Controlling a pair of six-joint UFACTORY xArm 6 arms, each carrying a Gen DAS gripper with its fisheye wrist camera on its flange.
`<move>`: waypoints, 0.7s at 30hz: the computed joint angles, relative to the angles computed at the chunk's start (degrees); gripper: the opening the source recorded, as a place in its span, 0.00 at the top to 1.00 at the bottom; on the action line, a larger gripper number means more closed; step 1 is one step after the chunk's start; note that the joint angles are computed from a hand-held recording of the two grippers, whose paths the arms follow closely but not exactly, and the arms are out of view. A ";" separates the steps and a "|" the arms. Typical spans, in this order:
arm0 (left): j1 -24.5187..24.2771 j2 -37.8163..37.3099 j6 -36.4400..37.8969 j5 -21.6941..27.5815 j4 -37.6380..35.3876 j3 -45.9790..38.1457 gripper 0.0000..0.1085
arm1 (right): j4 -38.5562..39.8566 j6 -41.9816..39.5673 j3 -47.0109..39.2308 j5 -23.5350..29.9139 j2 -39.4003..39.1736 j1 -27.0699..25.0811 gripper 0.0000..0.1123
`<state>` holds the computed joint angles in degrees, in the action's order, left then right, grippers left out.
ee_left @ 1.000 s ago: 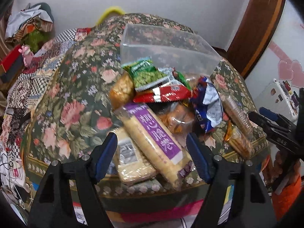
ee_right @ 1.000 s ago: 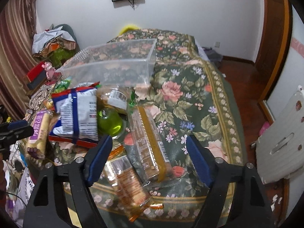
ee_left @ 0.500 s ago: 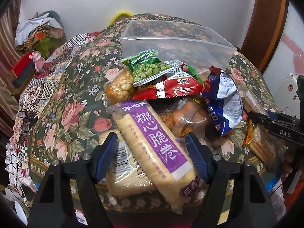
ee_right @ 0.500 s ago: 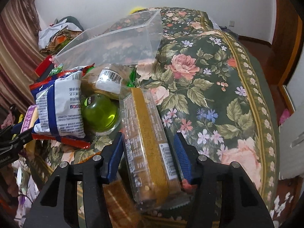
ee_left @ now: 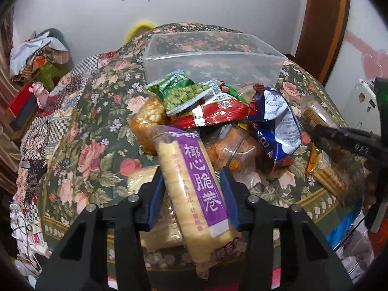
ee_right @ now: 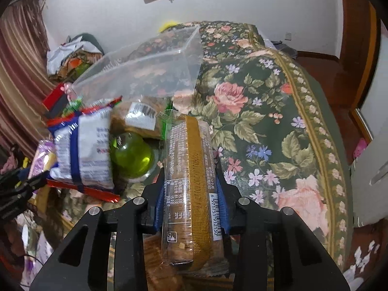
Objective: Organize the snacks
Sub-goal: 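Carry wafer roll and biscuit pack into the clear box, release both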
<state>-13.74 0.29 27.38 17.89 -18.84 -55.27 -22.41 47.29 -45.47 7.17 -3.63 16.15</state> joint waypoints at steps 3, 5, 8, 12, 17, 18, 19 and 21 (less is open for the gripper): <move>0.32 -1.09 3.66 0.82 -4.28 0.08 0.76 | -3.96 3.45 -0.25 -0.05 -1.23 -0.62 0.71; 0.64 -1.67 6.50 2.04 -7.65 -0.37 0.78 | -6.24 5.32 -0.53 -0.15 -2.01 -0.76 0.71; 0.89 -1.98 7.66 2.82 -8.92 -0.54 0.79 | -8.28 7.12 -1.32 -0.46 -2.26 -0.66 0.71; 1.18 -3.63 10.63 3.06 -12.37 0.26 0.79 | -10.12 8.70 -2.57 -0.26 -2.28 -0.06 0.71; 1.66 -5.47 15.16 2.77 -18.12 -0.44 0.79 | -13.23 11.16 -4.79 -0.60 -1.91 0.03 0.71; 1.74 -5.58 16.19 2.66 -19.38 -0.96 0.79 | -14.83 12.55 -5.48 -0.62 -1.75 -0.07 0.71; 1.77 -5.50 16.58 2.47 -19.84 -1.43 0.79 | -17.09 14.52 -6.35 -0.45 -1.58 -0.19 0.71; 1.72 -5.18 17.31 1.97 -21.04 -2.79 0.79 | -19.84 16.59 -7.81 -0.28 -1.20 -0.30 0.71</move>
<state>-12.02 -4.89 44.69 19.86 -39.88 -58.06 -42.24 63.87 -53.29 6.88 -4.83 15.85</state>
